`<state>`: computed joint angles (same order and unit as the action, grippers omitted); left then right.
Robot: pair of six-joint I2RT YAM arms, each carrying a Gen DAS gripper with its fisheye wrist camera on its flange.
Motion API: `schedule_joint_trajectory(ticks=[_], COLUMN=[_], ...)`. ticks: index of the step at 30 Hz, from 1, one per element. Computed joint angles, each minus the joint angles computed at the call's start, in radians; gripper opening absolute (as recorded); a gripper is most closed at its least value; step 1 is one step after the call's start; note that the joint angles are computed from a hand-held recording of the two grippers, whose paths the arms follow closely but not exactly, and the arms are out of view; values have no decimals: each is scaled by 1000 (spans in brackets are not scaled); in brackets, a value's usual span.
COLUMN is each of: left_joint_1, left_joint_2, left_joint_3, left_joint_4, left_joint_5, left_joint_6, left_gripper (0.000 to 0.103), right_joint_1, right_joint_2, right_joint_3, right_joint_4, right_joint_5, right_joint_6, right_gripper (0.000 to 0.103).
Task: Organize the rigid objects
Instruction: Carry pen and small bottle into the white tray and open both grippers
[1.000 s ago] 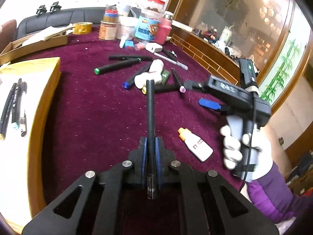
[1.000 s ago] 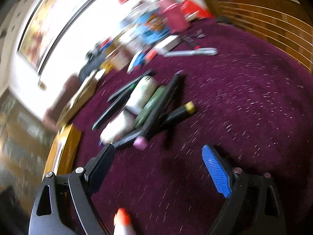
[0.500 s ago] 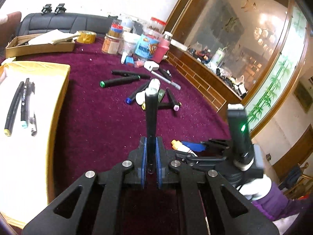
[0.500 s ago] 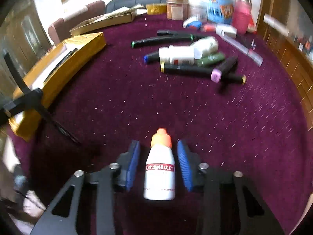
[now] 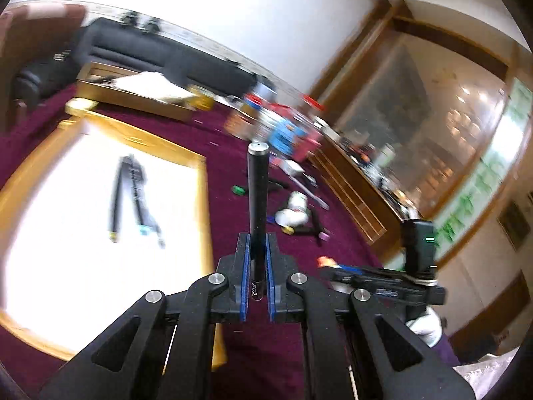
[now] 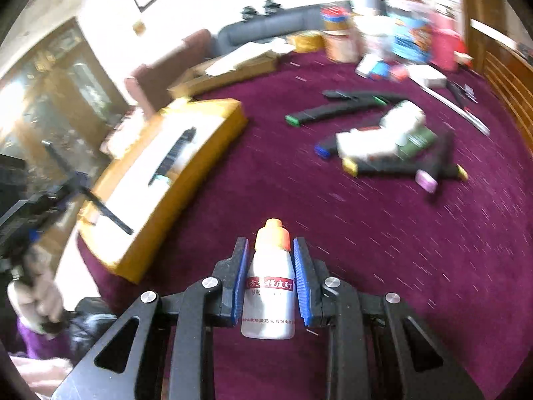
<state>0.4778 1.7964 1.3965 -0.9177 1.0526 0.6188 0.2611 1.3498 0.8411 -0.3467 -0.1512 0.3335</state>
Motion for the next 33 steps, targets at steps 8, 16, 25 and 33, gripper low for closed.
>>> schedule_joint_trajectory(ticks=[8, 16, 25, 33], left_joint_1=[8, -86, -108, -75], left_joint_2=[224, 648, 779, 719], left_joint_3=[320, 873, 1011, 870], left_joint_4=[17, -211, -216, -177], left_joint_5=[-170, -332, -363, -341], left_joint_6=[-124, -206, -308, -327], left_gripper=[6, 7, 8, 38], right_joint_1=[134, 210, 206, 164], right_joint_2=[327, 794, 1097, 797], right_joint_3=[378, 961, 1396, 933], right_joint_4=[-8, -205, -414, -121], right_joint_5=[-103, -19, 105, 80], right_joint_6=[46, 138, 212, 241], right_gripper=[24, 24, 24, 34])
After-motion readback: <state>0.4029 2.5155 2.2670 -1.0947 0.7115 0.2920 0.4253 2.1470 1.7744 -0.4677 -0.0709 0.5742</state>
